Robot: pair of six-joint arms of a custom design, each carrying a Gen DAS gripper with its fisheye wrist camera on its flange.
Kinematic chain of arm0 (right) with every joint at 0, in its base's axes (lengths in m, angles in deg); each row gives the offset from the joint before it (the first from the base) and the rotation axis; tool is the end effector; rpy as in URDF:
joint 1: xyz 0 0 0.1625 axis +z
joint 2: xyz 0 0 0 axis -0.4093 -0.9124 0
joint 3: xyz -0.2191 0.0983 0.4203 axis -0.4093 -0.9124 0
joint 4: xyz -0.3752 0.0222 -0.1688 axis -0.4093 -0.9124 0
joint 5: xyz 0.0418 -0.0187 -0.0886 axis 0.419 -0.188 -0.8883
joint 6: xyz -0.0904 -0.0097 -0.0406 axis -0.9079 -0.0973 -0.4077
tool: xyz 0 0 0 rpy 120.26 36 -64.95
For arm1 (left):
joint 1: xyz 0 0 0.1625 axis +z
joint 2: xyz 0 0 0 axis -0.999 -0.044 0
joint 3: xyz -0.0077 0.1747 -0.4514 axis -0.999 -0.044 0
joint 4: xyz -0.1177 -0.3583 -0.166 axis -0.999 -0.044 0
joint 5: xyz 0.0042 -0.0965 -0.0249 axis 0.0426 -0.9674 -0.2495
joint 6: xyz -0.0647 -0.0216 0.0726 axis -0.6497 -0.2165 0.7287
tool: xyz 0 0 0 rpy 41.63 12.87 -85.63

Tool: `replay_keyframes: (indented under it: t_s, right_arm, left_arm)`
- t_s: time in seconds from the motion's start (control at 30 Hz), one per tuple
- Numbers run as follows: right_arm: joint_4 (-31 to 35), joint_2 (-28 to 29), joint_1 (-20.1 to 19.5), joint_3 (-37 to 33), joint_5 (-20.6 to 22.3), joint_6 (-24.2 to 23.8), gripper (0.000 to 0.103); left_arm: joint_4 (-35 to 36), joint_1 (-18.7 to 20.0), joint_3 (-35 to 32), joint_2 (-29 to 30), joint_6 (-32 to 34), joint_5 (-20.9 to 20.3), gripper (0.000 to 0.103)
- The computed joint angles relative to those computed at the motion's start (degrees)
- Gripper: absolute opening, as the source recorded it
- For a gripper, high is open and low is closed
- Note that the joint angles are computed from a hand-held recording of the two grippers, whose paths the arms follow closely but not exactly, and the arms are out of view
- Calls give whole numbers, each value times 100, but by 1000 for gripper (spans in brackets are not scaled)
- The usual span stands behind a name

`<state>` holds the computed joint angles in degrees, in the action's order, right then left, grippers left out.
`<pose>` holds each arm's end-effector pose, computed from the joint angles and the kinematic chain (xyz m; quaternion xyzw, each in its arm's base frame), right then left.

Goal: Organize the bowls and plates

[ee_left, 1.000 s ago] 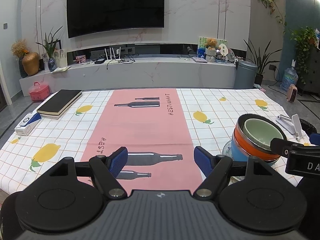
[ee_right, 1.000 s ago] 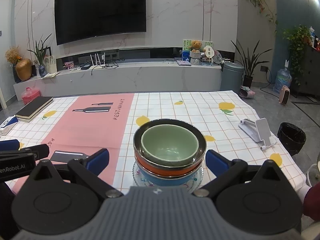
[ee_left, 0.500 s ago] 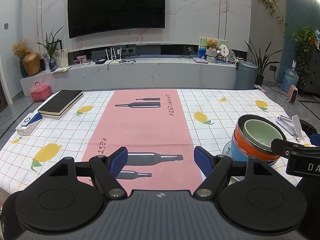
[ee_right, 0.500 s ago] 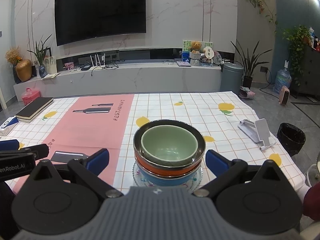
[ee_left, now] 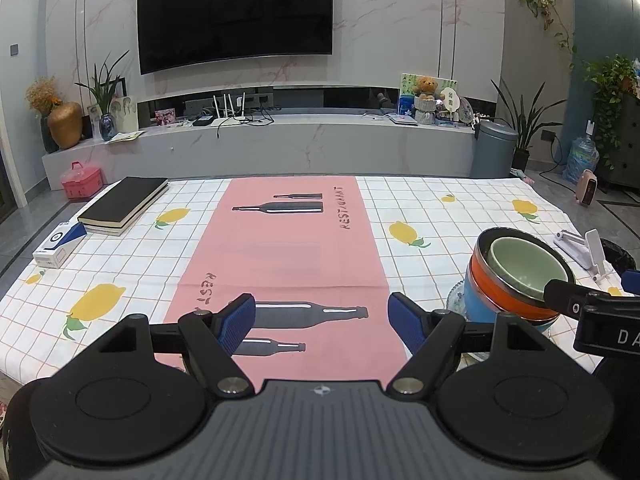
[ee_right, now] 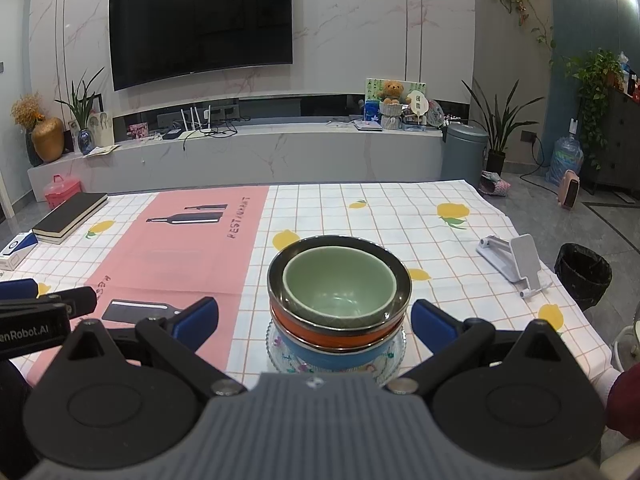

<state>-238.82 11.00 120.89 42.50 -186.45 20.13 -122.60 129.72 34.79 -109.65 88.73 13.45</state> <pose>0.1362 -0.4907 0.2078 0.1187 -0.8010 0.4649 0.3581 -0.2626 -0.5284 0.0989 0.2386 0.8299 -0.3989 0.3085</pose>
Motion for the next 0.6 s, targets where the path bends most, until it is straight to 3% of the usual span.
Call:
replay_keyframes:
  t_s: [0.6]
  right_arm:
    - [81, -6, 15, 10, -28, 5, 100]
  left_arm:
    - [-58, 12, 25, 19, -28, 31, 88]
